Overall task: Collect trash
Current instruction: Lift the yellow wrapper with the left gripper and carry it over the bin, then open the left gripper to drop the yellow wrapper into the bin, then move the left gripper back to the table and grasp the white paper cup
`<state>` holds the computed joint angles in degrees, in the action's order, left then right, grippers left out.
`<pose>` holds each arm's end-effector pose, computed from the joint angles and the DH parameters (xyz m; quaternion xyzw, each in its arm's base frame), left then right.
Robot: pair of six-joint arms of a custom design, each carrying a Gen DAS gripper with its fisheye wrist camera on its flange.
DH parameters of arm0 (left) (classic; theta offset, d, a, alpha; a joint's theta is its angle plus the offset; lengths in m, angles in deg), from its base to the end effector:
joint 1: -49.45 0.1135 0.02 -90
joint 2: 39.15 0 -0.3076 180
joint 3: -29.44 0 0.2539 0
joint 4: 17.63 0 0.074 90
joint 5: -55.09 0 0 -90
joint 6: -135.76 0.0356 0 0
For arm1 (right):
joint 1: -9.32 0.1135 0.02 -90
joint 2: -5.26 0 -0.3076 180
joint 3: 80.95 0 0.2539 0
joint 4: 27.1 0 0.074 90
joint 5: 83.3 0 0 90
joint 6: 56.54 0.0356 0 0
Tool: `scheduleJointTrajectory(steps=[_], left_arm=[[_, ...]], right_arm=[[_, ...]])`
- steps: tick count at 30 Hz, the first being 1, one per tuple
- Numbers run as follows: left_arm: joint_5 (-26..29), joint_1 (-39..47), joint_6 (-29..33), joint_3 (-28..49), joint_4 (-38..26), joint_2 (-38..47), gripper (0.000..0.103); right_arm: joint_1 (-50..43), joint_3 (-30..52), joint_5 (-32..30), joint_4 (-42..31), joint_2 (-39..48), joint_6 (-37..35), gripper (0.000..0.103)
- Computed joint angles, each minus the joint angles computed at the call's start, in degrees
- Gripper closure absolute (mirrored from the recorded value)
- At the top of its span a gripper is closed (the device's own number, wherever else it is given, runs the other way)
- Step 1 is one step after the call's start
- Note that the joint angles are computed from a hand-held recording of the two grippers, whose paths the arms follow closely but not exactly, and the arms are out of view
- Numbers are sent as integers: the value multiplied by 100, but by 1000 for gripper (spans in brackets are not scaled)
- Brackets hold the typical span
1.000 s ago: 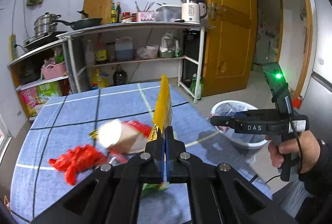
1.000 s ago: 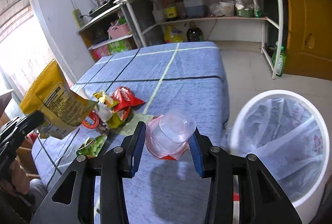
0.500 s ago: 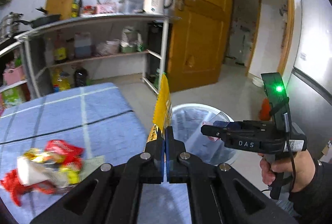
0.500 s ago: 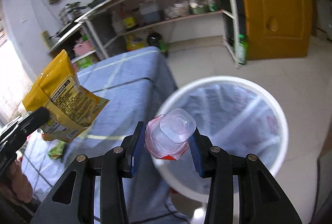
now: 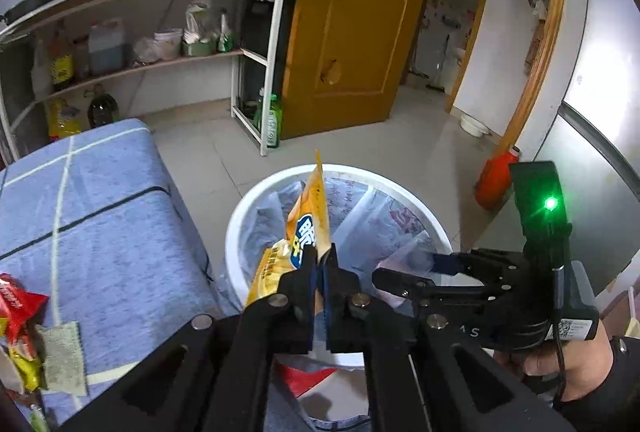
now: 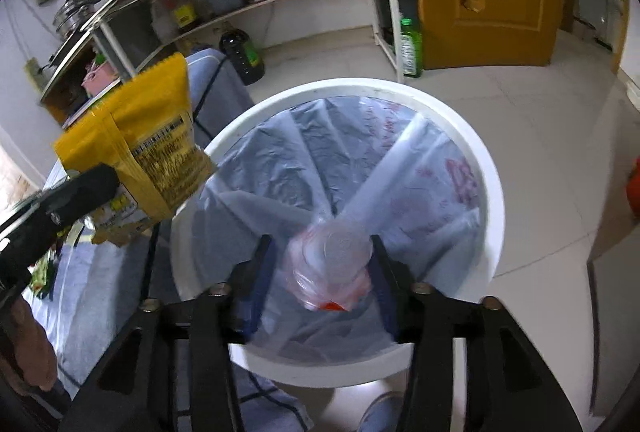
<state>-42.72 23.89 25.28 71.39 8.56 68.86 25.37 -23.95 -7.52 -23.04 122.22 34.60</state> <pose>0.2745 -0.1259 0.1039 0.0112 0.9041 -0.1085 0.4131 0.3314 0.1045 0.0780 -0.1591 0.9360 0.1605 0.2700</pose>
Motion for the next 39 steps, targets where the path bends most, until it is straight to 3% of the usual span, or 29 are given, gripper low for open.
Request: scheduleJointTrajectory(steps=[4,6,21,25,29,39], left_arm=[[87,21,18,51,-4,88,91],[23,-16,53,43,23,89,77],[-507,-92,-87,-702,252,-683,77],[-787,-92,-161,-1025,140,-1155,77],[-995,5,-235,-1408,58,-1686,68],[-957,974,-56,-2471,-77,-3098,68]], right_arm=[[3,-48,52,51,-79,48,47],[31,-54,75,57,-124,76,47],[227,-643,194,505,-1121,82,47],[434,-748,173,605,-1394,121,47],[766,-870,118,777,-1649,198,47],[2003,-631,199,859,-1562,264,47]])
